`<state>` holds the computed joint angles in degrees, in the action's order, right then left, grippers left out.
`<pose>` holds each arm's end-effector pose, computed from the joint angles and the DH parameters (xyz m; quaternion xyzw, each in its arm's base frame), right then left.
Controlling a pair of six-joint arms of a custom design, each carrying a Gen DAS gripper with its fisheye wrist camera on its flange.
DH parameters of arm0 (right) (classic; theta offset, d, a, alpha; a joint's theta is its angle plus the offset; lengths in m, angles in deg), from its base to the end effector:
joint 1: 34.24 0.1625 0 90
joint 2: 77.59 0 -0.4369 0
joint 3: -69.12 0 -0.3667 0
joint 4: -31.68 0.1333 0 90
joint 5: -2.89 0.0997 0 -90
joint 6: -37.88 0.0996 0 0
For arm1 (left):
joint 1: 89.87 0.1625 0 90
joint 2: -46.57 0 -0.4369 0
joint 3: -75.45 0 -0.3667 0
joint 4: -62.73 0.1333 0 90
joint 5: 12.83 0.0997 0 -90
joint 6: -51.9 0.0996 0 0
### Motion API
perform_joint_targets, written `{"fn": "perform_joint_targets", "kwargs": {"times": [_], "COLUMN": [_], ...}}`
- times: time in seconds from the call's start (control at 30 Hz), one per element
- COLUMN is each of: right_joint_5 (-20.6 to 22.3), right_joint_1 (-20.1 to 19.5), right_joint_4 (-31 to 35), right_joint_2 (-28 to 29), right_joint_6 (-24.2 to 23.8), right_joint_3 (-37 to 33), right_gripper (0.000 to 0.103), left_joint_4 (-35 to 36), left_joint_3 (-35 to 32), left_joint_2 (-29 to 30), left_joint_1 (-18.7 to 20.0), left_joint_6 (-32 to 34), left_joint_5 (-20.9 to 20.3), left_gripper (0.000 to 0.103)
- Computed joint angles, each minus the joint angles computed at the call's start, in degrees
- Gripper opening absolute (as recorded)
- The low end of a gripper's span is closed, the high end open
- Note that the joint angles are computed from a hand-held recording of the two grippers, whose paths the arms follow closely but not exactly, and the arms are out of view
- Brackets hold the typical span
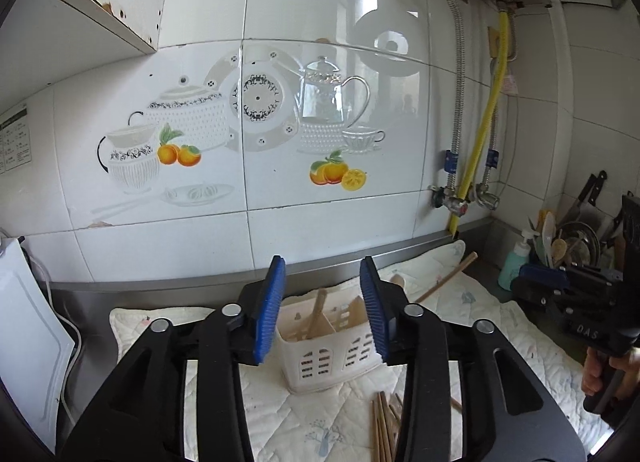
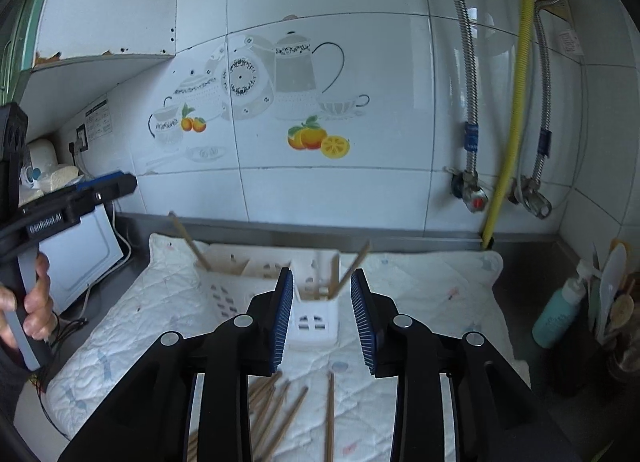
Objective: Organize utensils
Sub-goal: 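Return the left tool to the pile and grasp another chopstick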
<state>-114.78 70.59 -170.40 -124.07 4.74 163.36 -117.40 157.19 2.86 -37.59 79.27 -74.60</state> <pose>0.2557 -0.6255 0.2595 0.2178 -0.8028 0.4781 0.2821 -0.3071 -0.6919 0.2633 0.3784 0.7921 -0.4439 0.1798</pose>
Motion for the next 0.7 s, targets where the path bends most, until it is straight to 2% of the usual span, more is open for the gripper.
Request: {"fn": "perform_joint_targets", "kwargs": {"times": [0.07, 0.37, 0.5, 0.7], "right_joint_5": [0.04, -2.33, -3.81, -5.40], "right_joint_1": [-0.12, -1.63, -2.01, -2.38], "right_joint_4": [-2.31, -12.82, -17.63, -22.73], "right_joint_2": [-0.78, -1.41, -0.06, 2.29], "right_joint_6": [0.48, 3.43, 3.78, 4.41], "right_joint_3": [3.22, 17.13, 20.91, 24.57], "right_gripper": [0.030, 0.030, 0.030, 0.032], "left_joint_4": [-1.35, -6.79, -9.08, -8.01], "left_joint_3": [2.89, 19.00, 25.47, 32.79], "left_joint_2": [-1.42, -7.66, -9.18, -10.72], "left_joint_1": [-0.31, -0.81, -0.46, 1.54], "left_joint_6": [-0.36, -2.10, -1.76, -5.59], "left_joint_5": [-0.18, -0.28, 0.98, 2.40], "left_gripper": [0.045, 0.045, 0.045, 0.045]}}
